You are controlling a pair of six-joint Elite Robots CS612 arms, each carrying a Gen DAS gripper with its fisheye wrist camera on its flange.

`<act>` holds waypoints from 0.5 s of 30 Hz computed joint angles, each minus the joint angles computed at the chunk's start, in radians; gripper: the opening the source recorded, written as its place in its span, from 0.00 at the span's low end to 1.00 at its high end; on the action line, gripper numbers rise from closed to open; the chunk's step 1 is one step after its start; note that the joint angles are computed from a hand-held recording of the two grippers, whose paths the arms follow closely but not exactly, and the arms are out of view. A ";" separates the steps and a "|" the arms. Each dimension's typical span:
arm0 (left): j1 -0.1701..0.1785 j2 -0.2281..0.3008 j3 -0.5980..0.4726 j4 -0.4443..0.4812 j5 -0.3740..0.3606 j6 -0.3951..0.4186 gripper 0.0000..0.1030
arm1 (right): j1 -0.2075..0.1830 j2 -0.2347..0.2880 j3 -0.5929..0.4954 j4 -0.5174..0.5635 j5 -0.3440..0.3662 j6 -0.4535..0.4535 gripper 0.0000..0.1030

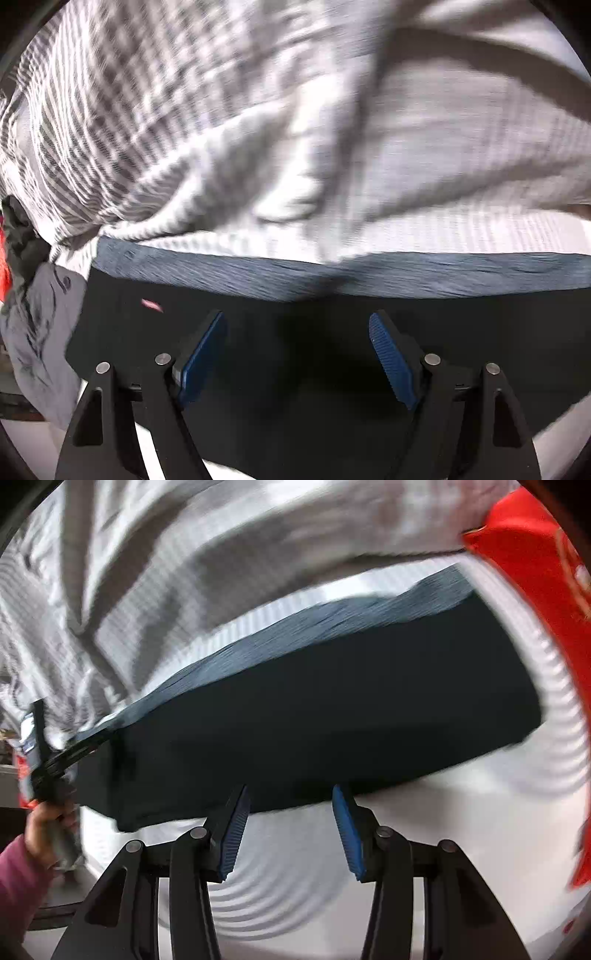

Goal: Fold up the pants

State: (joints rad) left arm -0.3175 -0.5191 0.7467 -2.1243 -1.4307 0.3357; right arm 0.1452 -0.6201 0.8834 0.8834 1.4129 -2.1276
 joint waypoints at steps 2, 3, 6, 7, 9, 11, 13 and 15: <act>0.014 0.070 -0.097 0.020 0.045 0.049 0.78 | 0.023 0.034 -0.068 0.007 -0.023 0.041 0.49; 0.023 0.095 -0.133 0.035 0.059 0.063 0.78 | 0.034 0.056 -0.111 0.015 -0.034 0.063 0.49; 0.044 0.193 -0.299 0.136 0.061 0.072 0.81 | 0.059 0.128 -0.250 0.053 -0.058 0.103 0.49; 0.057 0.211 -0.341 0.163 0.015 0.074 0.84 | 0.068 0.158 -0.309 0.074 -0.067 0.111 0.49; 0.072 0.238 -0.401 0.183 -0.013 0.110 0.84 | 0.089 0.212 -0.419 0.119 -0.080 0.123 0.49; 0.081 0.254 -0.446 0.201 -0.023 0.142 0.84 | 0.099 0.275 -0.548 0.169 -0.102 0.131 0.49; 0.096 0.255 -0.471 0.200 -0.058 0.148 0.84 | 0.110 0.305 -0.611 0.162 -0.127 0.156 0.49; 0.114 0.277 -0.532 0.233 -0.100 0.134 0.84 | 0.120 0.342 -0.685 0.151 -0.155 0.186 0.49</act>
